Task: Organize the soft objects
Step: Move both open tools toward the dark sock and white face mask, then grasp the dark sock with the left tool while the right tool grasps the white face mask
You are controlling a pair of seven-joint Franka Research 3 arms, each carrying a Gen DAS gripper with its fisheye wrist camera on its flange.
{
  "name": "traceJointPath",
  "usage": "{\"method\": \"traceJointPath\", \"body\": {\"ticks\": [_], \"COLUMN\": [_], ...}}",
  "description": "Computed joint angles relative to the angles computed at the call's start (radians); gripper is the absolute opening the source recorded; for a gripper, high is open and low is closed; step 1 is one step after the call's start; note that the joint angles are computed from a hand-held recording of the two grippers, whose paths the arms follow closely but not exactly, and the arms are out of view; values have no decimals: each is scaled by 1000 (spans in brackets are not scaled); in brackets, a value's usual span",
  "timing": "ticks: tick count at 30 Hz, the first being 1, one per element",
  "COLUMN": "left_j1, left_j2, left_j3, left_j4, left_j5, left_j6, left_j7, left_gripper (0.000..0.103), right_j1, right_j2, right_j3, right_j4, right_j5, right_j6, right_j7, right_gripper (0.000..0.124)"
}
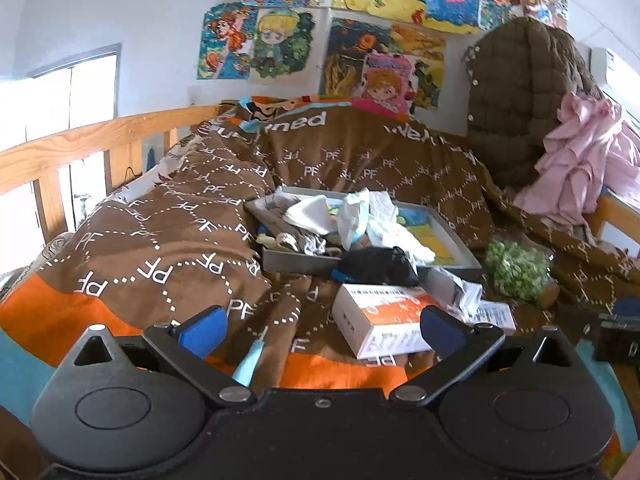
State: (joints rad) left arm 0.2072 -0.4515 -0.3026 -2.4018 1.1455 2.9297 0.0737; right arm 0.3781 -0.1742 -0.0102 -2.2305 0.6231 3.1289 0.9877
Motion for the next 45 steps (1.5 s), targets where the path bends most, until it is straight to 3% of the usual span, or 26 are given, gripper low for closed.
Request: {"method": "traceJointPath", "body": {"ticks": [3, 6, 14, 19, 23, 25, 26, 28, 31, 33, 38, 45], "left_j1": [43, 39, 12, -44, -86, -85, -55, 53, 214, 249, 236, 164], "left_j2": [22, 68, 258, 388, 493, 539, 558, 604, 681, 727, 826, 900], "left_j3": [-24, -9, 56, 114, 167, 168, 131, -8, -215, -277, -318, -281], "left_j4": [18, 46, 211, 342, 420, 428, 420, 423, 473, 521, 650, 758], "left_j5": [74, 113, 344, 399, 219, 8, -151, -436, -664, -722, -788, -874], "left_j6": [22, 24, 92, 141, 198, 240, 255, 258, 231, 190, 73, -3], "left_j7": [-95, -127, -313, -281, -73, 118, 264, 524, 756, 839, 1011, 1116], "left_gripper": [102, 102, 102, 102, 102, 102, 102, 102, 102, 102, 102, 92], "right_j1": [61, 71, -33, -110, -167, -195, -203, -216, -220, -222, -230, -235], "right_j2": [42, 98, 250, 353, 433, 463, 473, 494, 525, 542, 575, 605], "right_j3": [-52, -56, 11, 90, 150, 172, 179, 186, 188, 187, 181, 177], "right_j4": [54, 122, 306, 415, 494, 527, 536, 556, 580, 597, 635, 669], "right_j5": [113, 237, 356, 415, 406, 393, 383, 356, 310, 277, 205, 114], "right_j6": [-24, -33, -146, -137, -122, -149, -159, -183, -195, -207, -246, -290], "right_j7": [-125, -258, -382, -492, -548, -547, -538, -514, -471, -428, -324, -222], "right_gripper": [103, 103, 103, 103, 103, 103, 103, 103, 103, 102, 98, 92]}}
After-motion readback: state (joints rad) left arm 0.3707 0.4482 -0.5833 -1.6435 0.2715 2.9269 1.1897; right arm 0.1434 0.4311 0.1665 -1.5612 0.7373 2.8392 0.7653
